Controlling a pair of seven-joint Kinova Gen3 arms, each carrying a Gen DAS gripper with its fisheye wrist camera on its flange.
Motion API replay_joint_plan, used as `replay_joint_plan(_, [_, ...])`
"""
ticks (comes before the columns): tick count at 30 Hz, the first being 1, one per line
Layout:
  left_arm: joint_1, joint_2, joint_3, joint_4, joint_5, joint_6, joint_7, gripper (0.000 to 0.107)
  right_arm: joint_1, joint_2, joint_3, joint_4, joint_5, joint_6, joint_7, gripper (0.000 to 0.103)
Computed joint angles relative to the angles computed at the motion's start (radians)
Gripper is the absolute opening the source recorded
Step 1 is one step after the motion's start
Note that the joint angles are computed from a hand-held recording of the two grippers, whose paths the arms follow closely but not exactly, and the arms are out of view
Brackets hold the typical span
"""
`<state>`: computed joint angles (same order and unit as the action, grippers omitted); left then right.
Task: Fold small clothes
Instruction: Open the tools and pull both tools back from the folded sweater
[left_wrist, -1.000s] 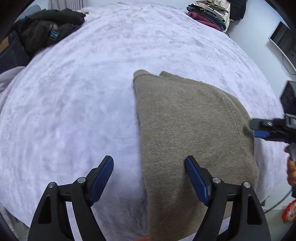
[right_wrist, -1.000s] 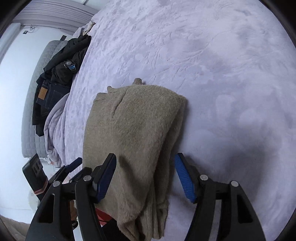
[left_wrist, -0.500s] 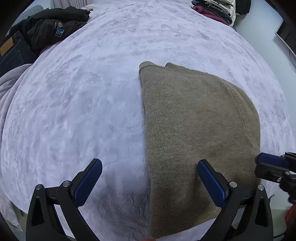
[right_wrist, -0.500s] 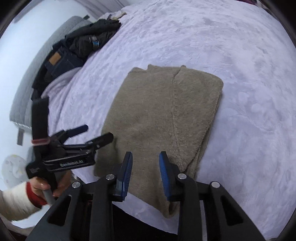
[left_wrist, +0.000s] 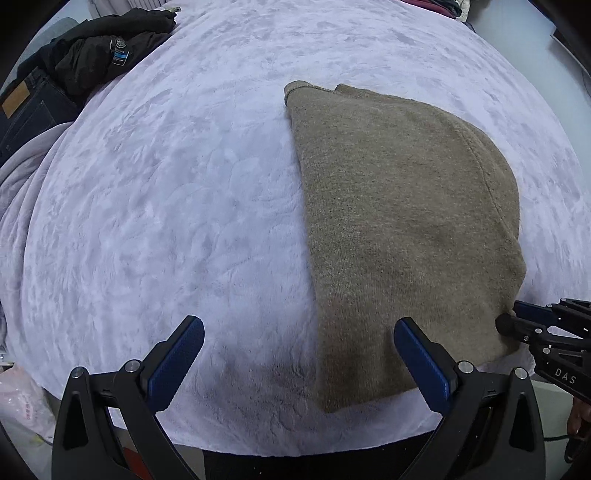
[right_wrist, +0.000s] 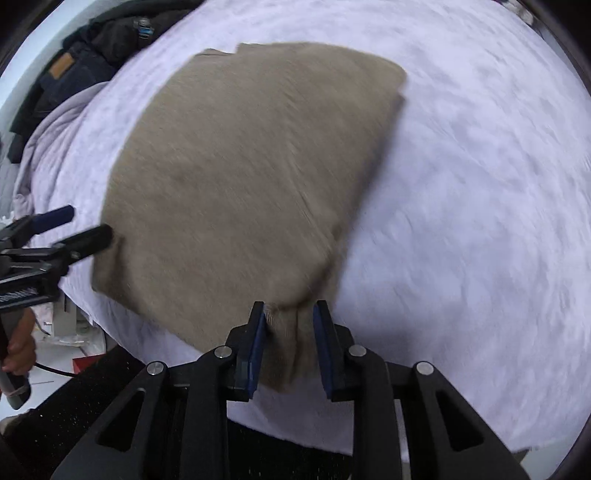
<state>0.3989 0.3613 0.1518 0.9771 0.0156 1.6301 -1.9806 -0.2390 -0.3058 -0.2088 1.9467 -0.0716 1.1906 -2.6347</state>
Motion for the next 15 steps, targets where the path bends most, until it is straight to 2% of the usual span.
replay_joint_plan(3, [0.003,0.006,-0.001,-0.039,-0.011,0.045,-0.005,0.103,0.02,-0.056,0.011,0.021,-0.052,0.011,-0.054,0.03])
replay_joint_plan(7, [0.009,0.015,-0.005,-0.08,-0.024,0.097,-0.008,0.103,0.038,-0.075,-0.008,-0.015,-0.056,0.093,-0.104,0.033])
replay_joint_plan(10, [0.017,0.026,-0.007,-0.115,-0.031,0.143,-0.009,0.103,0.036,-0.055,-0.007,-0.063,-0.066,0.17,-0.113,0.044])
replay_joint_plan(15, [0.033,0.047,-0.012,-0.19,-0.037,0.223,0.001,0.103,0.04,-0.053,0.012,-0.13,-0.084,0.226,-0.124,0.062])
